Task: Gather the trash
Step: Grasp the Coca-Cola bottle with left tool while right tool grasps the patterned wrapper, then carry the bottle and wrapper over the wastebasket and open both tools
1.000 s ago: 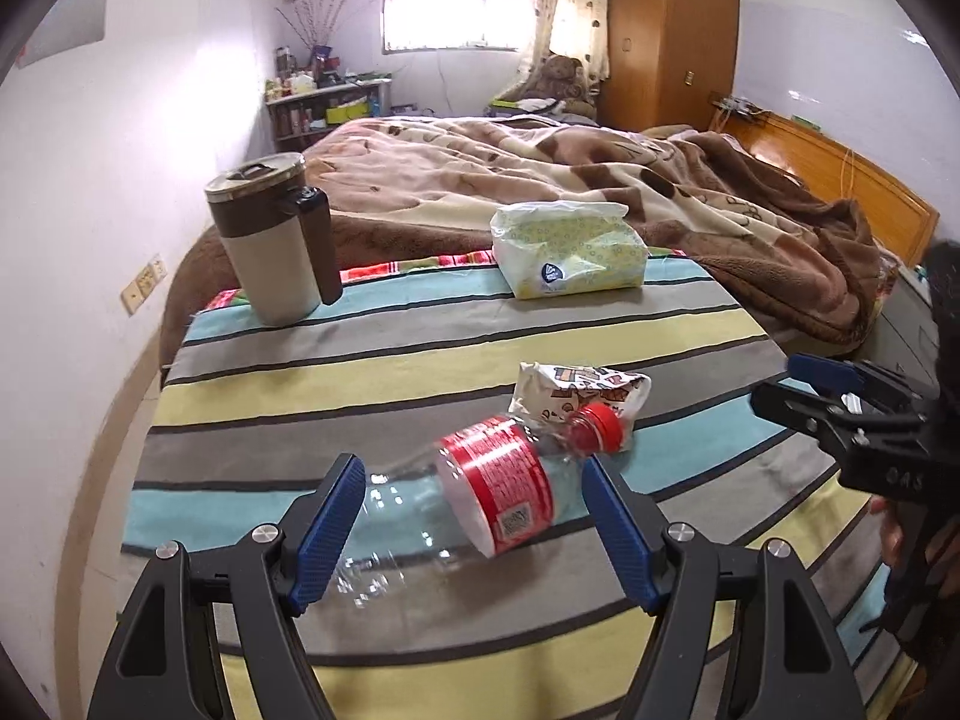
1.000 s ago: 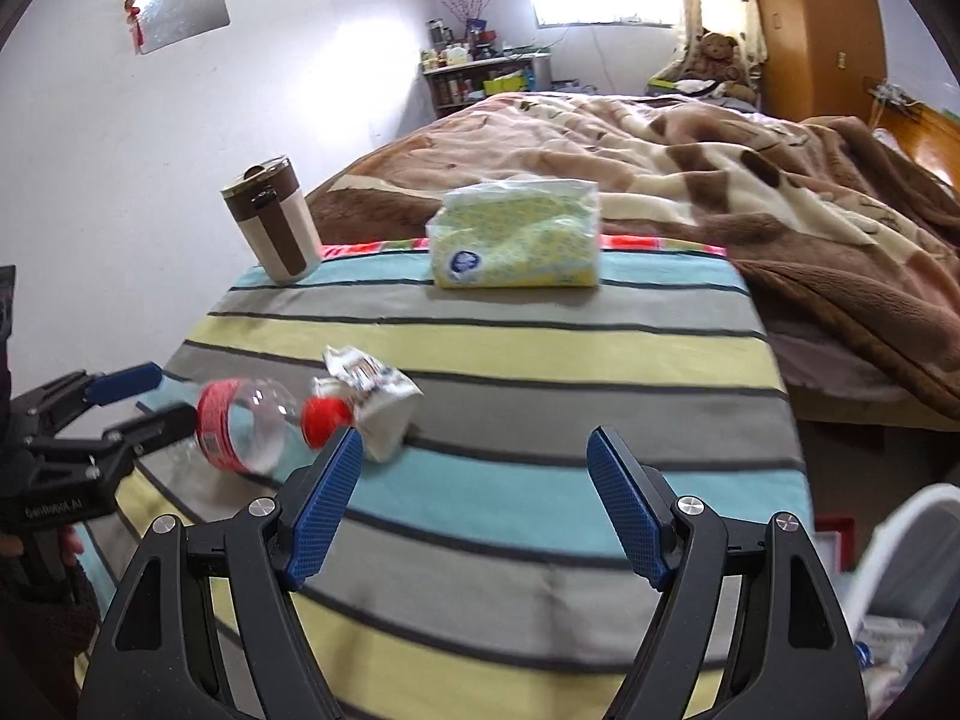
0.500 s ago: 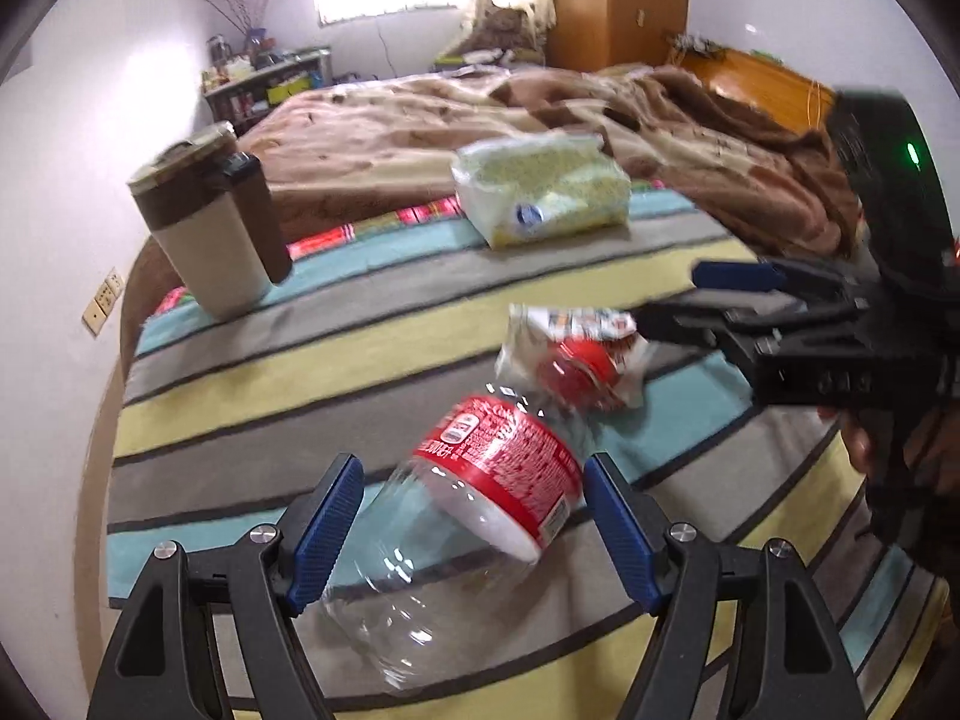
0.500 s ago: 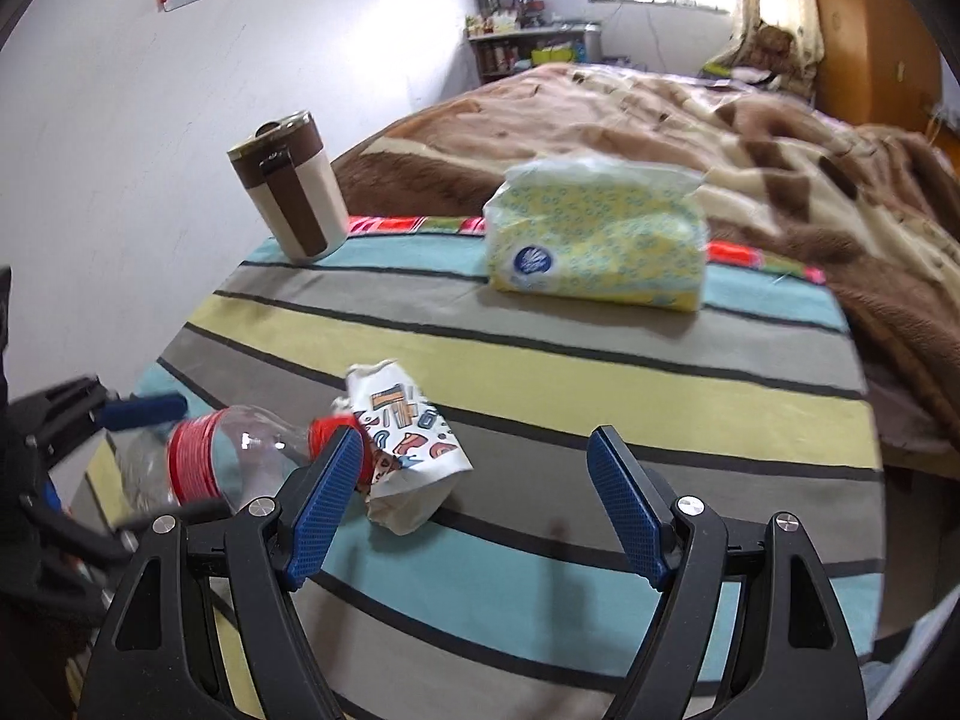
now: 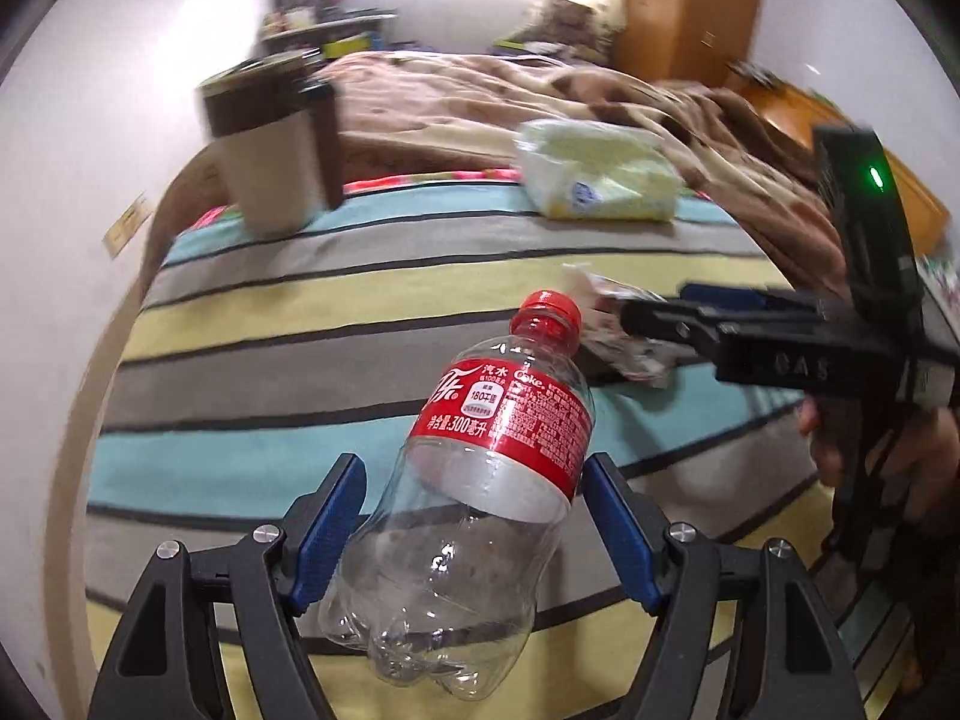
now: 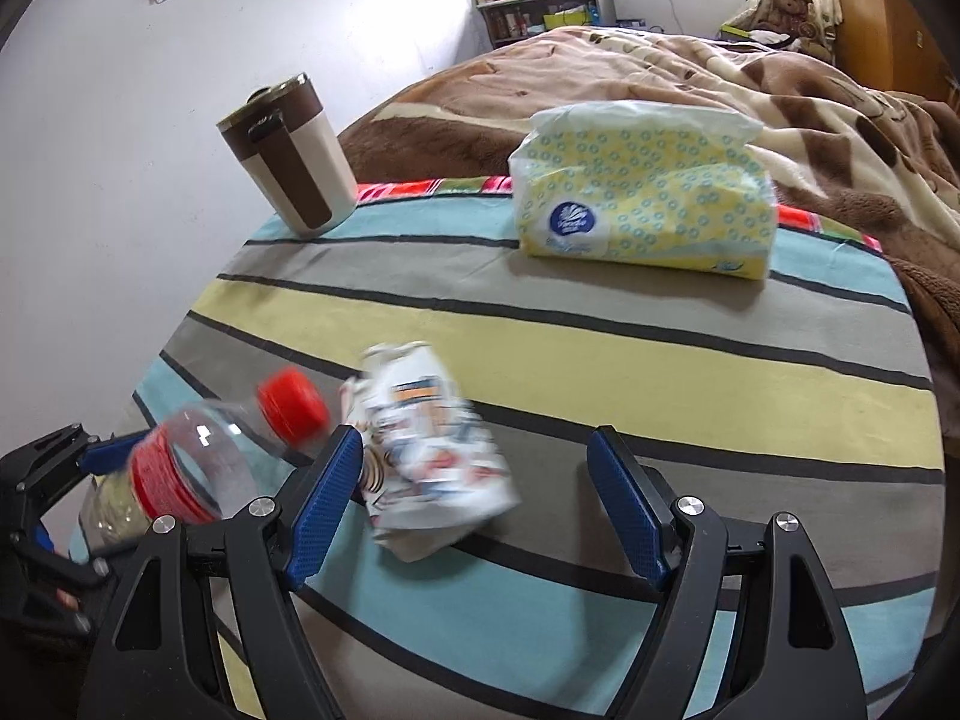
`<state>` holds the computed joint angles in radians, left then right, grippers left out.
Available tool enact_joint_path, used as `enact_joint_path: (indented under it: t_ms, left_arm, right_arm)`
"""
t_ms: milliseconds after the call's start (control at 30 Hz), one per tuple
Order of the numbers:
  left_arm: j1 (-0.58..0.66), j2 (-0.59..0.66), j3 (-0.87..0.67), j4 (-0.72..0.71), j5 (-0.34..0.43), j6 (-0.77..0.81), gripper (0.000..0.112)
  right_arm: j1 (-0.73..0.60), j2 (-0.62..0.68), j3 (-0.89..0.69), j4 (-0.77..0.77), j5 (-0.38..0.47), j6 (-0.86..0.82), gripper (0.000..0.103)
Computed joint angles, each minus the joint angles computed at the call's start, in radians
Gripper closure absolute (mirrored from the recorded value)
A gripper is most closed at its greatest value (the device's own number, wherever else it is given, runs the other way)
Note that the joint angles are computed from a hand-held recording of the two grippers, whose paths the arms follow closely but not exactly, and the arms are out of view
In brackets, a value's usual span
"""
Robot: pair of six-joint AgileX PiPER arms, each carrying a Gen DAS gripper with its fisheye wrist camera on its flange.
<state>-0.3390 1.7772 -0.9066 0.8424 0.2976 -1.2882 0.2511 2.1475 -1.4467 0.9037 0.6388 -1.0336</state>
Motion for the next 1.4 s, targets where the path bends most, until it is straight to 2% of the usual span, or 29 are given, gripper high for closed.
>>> enact_joint_path:
  t_ms: [133,200,233,533,633,700,1000,1233,1400]
  left_arm:
    - [0.024,-0.013,0.032,0.052,-0.036,-0.081,0.038]
    - [0.025,-0.004,0.026,0.042,-0.038,-0.075,0.038]
    - [0.024,0.005,0.017,0.027,-0.031,-0.06,0.038]
    - [0.004,0.041,-0.017,-0.02,-0.007,-0.037,0.038]
    - [-0.002,0.04,-0.012,0.004,-0.013,-0.082,0.042]
    - [-0.008,0.034,-0.005,0.036,-0.016,-0.128,0.049]
    - [-0.061,-0.003,0.031,0.163,0.007,-0.322,0.05]
    - [-0.161,-0.059,0.046,0.221,0.094,-0.429,0.049]
    - [-0.256,-0.087,0.036,0.21,0.167,-0.465,0.049]
  right_arm:
    - [0.009,-0.003,0.015,0.011,-0.006,-0.022,0.025]
    - [0.016,-0.008,0.025,0.003,-0.025,-0.02,0.038]
    - [0.02,-0.009,0.026,-0.003,-0.032,-0.014,0.039]
    - [0.029,-0.034,0.07,0.014,-0.082,-0.066,0.046]
    - [0.033,-0.053,0.103,0.034,-0.111,-0.102,0.048]
    - [0.033,-0.068,0.127,0.053,-0.129,-0.126,0.049]
    - [0.004,-0.137,0.227,0.186,-0.131,-0.242,0.05]
    - [-0.043,-0.232,0.339,0.306,-0.113,-0.356,0.05]
    - [-0.101,-0.3,0.417,0.368,-0.075,-0.427,0.05]
